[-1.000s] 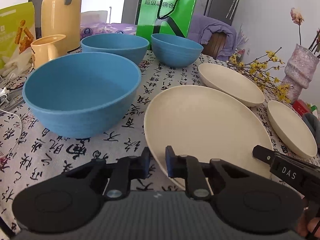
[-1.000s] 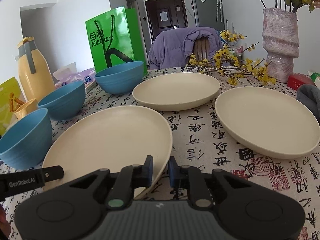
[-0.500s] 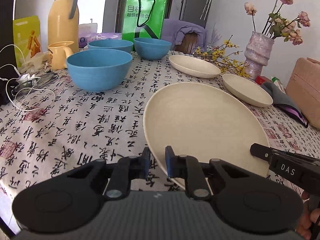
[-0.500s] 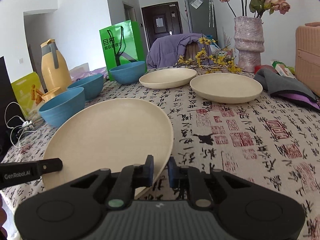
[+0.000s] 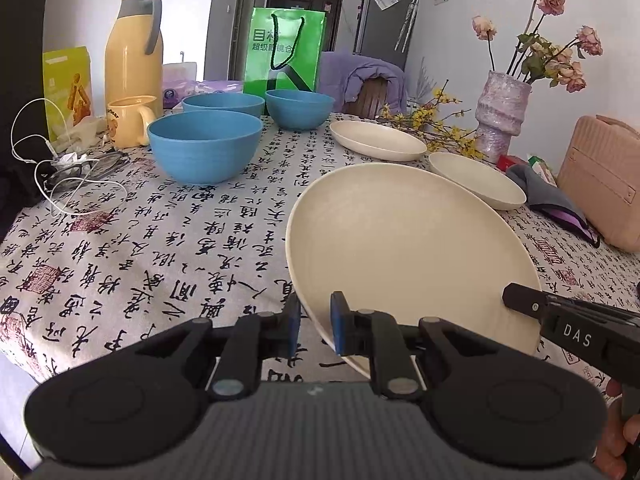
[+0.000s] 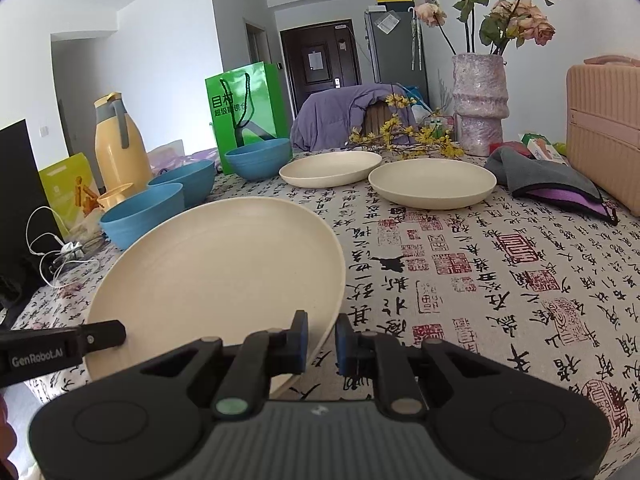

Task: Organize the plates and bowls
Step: 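Lift the cream plate with both grippers and set it beside the blue bowls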

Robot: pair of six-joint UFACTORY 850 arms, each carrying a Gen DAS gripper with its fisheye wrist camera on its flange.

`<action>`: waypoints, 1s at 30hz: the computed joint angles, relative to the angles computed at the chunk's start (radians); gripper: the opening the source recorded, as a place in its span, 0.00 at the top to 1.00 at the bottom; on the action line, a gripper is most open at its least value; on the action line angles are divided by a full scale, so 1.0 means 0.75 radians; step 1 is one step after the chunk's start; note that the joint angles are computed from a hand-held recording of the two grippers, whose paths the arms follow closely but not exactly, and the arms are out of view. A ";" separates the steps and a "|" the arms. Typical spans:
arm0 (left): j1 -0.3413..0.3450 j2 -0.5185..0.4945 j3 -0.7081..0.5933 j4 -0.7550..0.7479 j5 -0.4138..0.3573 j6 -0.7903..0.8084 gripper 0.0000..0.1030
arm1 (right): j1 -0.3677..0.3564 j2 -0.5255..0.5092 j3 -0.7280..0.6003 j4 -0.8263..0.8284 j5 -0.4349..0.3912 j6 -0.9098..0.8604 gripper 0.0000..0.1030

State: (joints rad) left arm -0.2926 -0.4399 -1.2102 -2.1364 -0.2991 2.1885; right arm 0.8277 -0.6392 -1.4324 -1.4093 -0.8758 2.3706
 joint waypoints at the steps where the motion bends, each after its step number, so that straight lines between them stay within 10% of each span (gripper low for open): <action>1: 0.007 -0.002 0.000 -0.011 0.002 0.012 0.84 | -0.001 -0.011 -0.017 0.001 0.004 -0.014 0.87; 24: 0.234 -0.269 -0.351 0.603 0.007 -0.496 0.82 | -0.069 -0.603 -0.992 0.366 0.102 -0.697 0.86; 27: 0.229 -0.257 -0.329 0.446 0.031 -0.287 0.71 | -0.065 -0.631 -1.045 0.376 0.067 -0.736 0.82; 30: 0.232 -0.251 -0.320 0.387 0.042 -0.248 0.42 | -0.062 -0.620 -1.025 0.361 0.059 -0.701 0.48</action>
State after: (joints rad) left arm -0.1182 -0.6284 -1.4502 -1.8461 -0.2675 2.0028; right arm 0.7811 -1.1044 -2.2012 -1.1384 -0.8312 1.8451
